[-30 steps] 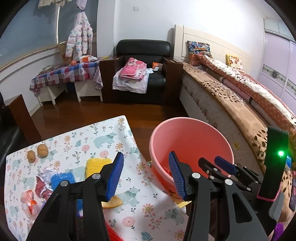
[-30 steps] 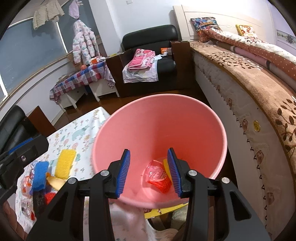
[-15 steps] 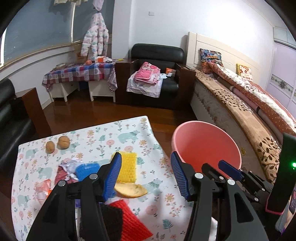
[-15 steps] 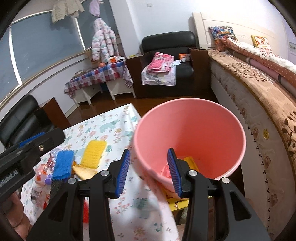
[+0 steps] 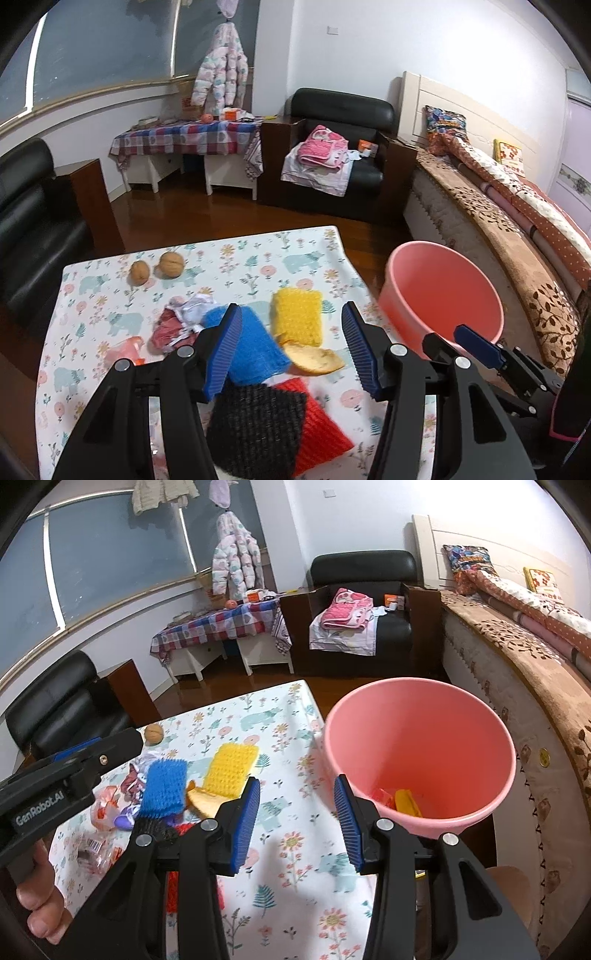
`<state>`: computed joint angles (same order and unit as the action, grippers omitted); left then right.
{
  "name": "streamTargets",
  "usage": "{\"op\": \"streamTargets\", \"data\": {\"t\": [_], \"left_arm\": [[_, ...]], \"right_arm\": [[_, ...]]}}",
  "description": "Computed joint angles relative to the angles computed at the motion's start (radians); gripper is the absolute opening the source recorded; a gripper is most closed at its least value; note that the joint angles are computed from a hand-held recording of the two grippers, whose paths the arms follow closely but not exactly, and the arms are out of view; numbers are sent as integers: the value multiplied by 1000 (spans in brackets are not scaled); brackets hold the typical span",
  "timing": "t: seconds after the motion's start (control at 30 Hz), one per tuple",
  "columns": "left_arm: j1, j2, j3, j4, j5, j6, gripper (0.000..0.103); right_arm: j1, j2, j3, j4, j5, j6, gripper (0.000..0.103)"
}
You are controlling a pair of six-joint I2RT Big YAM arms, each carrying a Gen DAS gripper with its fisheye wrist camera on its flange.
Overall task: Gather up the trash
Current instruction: 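Move both open tools back over the table, then grasp the white plastic bag with the left tool while the right tool grasps the black mesh sleeve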
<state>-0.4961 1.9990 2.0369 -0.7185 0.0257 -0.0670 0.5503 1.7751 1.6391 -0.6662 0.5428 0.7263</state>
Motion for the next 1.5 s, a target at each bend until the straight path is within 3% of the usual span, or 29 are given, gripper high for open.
{"op": "streamTargets", "data": {"t": [0.5, 1.5], "left_arm": [[50, -35, -79, 2, -56, -44, 56], [126, -13, -122, -47, -79, -74, 56]], "right_arm": [[30, 42, 55, -22, -7, -32, 43], [32, 103, 118, -72, -100, -34, 43]]}}
